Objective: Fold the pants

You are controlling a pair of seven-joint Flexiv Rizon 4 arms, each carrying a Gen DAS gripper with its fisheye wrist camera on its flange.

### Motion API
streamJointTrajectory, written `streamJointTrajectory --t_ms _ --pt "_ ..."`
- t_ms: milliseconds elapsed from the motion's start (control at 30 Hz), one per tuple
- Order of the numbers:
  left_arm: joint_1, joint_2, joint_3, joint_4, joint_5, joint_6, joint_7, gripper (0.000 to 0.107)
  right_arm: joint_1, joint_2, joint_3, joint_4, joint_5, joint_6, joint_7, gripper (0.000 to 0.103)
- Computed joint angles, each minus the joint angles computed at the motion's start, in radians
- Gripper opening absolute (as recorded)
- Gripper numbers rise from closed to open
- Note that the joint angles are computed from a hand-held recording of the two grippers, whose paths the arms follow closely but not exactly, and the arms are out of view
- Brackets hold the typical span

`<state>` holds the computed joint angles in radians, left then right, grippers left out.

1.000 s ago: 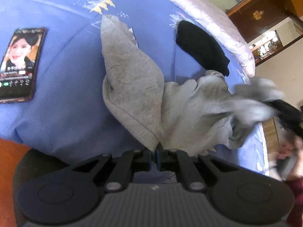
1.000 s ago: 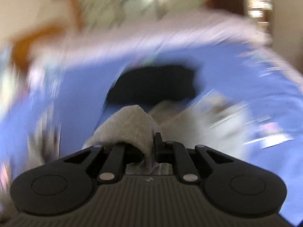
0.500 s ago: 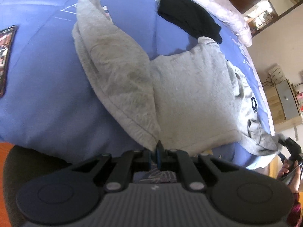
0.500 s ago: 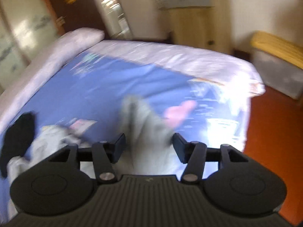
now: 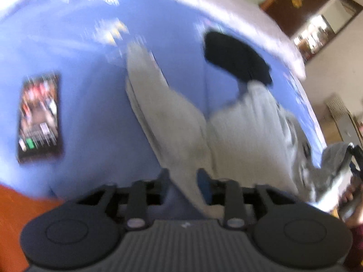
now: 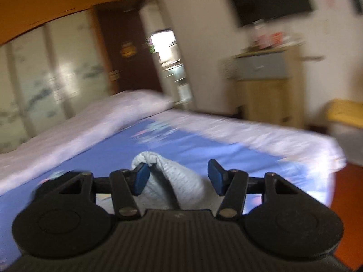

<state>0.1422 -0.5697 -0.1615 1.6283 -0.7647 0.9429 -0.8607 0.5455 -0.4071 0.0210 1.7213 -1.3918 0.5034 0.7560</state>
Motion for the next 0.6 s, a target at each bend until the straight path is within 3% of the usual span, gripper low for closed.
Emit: streamJointTrajectory --t_ms 67,100,133,200,233,300,367,467,533,567,600 --pt "-0.020 -0.028 -0.005 -0.036 0.022 0.050 0.017 0.039 -0.070 -0.048 -0.001 -0.049 -0.013 0.252 -0.067 0.059" --pt "-0.027 -0.047 -0.015 -0.053 0.032 0.072 0.036 0.048 -0.084 -0.081 -0.004 -0.084 0.013 0.331 -0.113 0.060" --pt "-0.041 -0.070 -0.015 -0.075 0.055 0.090 0.040 0.060 -0.089 -0.119 0.001 -0.130 0.067 0.386 -0.193 0.063" --pt "-0.089 -0.127 0.027 -0.146 0.156 0.073 -0.016 0.056 -0.082 -0.179 0.017 -0.203 0.183 0.400 -0.387 0.064" --pt "-0.104 -0.152 0.043 -0.180 0.204 0.043 -0.041 0.036 -0.056 -0.194 0.011 -0.227 0.220 0.338 -0.446 0.064" --pt "-0.102 -0.186 0.034 -0.231 0.251 -0.050 -0.050 0.004 0.013 -0.173 -0.036 -0.212 0.232 0.175 -0.431 0.070" --pt "-0.067 -0.192 -0.010 -0.251 0.232 -0.191 -0.035 0.004 0.067 -0.131 -0.071 -0.165 0.293 -0.026 -0.324 0.080" --pt "0.016 -0.148 -0.124 -0.204 0.111 -0.380 0.169 0.004 0.074 -0.014 -0.059 -0.036 0.348 -0.202 -0.024 0.080" --pt "0.036 -0.129 -0.144 -0.205 0.066 -0.486 0.248 0.009 0.097 0.024 -0.047 -0.002 0.296 -0.323 0.077 0.081" --pt "0.038 -0.122 -0.146 -0.204 0.040 -0.500 0.272 0.010 0.102 0.035 -0.040 0.008 0.251 -0.355 0.083 0.081" --pt "0.035 -0.111 -0.140 -0.199 0.014 -0.483 0.288 0.019 0.094 0.042 -0.032 0.020 0.189 -0.336 0.075 0.081"
